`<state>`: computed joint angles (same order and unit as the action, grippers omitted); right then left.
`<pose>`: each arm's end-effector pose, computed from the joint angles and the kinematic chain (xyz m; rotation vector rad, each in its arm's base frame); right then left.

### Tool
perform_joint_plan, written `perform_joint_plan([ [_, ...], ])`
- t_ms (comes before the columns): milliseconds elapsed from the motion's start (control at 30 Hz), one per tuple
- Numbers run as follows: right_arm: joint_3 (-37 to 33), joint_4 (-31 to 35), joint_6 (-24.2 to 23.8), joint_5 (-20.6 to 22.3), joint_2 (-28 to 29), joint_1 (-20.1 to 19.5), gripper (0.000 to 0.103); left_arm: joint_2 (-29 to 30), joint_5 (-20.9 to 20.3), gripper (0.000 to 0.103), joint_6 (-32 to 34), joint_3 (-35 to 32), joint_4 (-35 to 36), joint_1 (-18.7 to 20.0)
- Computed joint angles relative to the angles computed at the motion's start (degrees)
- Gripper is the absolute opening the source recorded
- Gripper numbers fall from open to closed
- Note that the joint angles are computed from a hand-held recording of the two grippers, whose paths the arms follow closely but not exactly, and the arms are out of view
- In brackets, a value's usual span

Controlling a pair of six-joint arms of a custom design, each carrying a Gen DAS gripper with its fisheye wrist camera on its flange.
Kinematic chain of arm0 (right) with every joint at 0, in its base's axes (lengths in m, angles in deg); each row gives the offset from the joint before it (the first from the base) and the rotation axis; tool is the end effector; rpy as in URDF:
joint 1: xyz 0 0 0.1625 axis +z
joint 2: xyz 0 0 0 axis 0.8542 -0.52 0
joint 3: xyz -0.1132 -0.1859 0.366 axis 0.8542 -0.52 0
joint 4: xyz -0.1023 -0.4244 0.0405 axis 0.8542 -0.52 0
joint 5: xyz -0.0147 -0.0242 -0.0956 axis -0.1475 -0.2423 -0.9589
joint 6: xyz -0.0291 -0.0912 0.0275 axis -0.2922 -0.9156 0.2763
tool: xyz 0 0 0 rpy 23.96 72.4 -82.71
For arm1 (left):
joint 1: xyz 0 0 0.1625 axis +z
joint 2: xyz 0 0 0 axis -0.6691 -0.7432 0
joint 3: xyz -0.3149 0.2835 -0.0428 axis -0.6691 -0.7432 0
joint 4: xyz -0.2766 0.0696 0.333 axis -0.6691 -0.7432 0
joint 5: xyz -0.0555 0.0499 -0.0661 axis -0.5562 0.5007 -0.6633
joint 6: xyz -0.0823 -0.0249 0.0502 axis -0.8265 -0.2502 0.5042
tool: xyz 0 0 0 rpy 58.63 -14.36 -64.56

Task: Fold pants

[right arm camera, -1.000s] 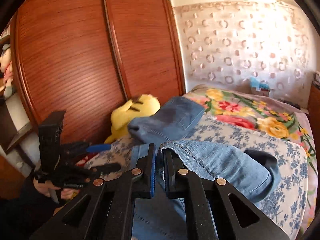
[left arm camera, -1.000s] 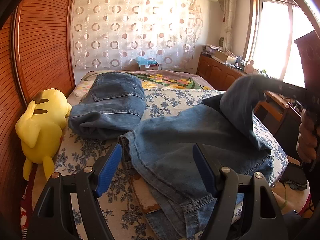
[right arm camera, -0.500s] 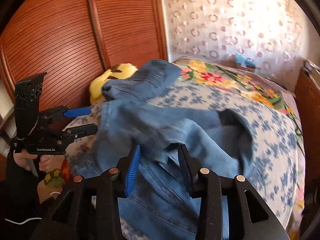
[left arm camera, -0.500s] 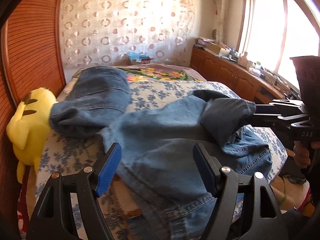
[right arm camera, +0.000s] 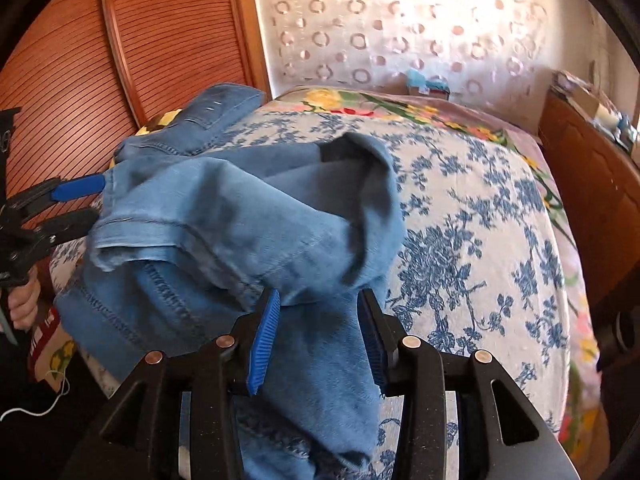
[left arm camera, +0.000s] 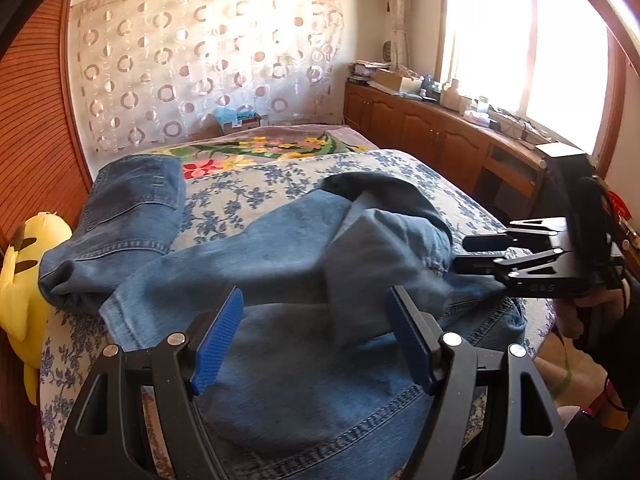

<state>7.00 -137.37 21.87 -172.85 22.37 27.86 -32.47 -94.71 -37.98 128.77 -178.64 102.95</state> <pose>0.0706 -0.8668 0.2244 1.1667 -2.4111 0.6483 -0.2238 -0.8031 0.0722 0.6867 2.3090 -0.9593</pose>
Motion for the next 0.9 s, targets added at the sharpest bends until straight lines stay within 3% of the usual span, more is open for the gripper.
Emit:
perform_joint_plan([
  [500, -5.7, 2.4, 3.6, 5.2, 4.4, -1.6, 0.046, -1.0, -1.4, 0.074, -0.3, 2.4, -0.3, -1.0],
  [800, -8.5, 4.1, 3.8, 6.1, 6.1, -1.4, 0.047, 0.5, -0.9, 0.074, 0.4, 1.1, 2.1, -0.4],
  [900, -10.7, 6.8, 4.8, 7.0, 7.0, -1.6, 0.047, 0.7, -0.6, 0.062, 0.4, 0.8, 2.0, 0.0],
])
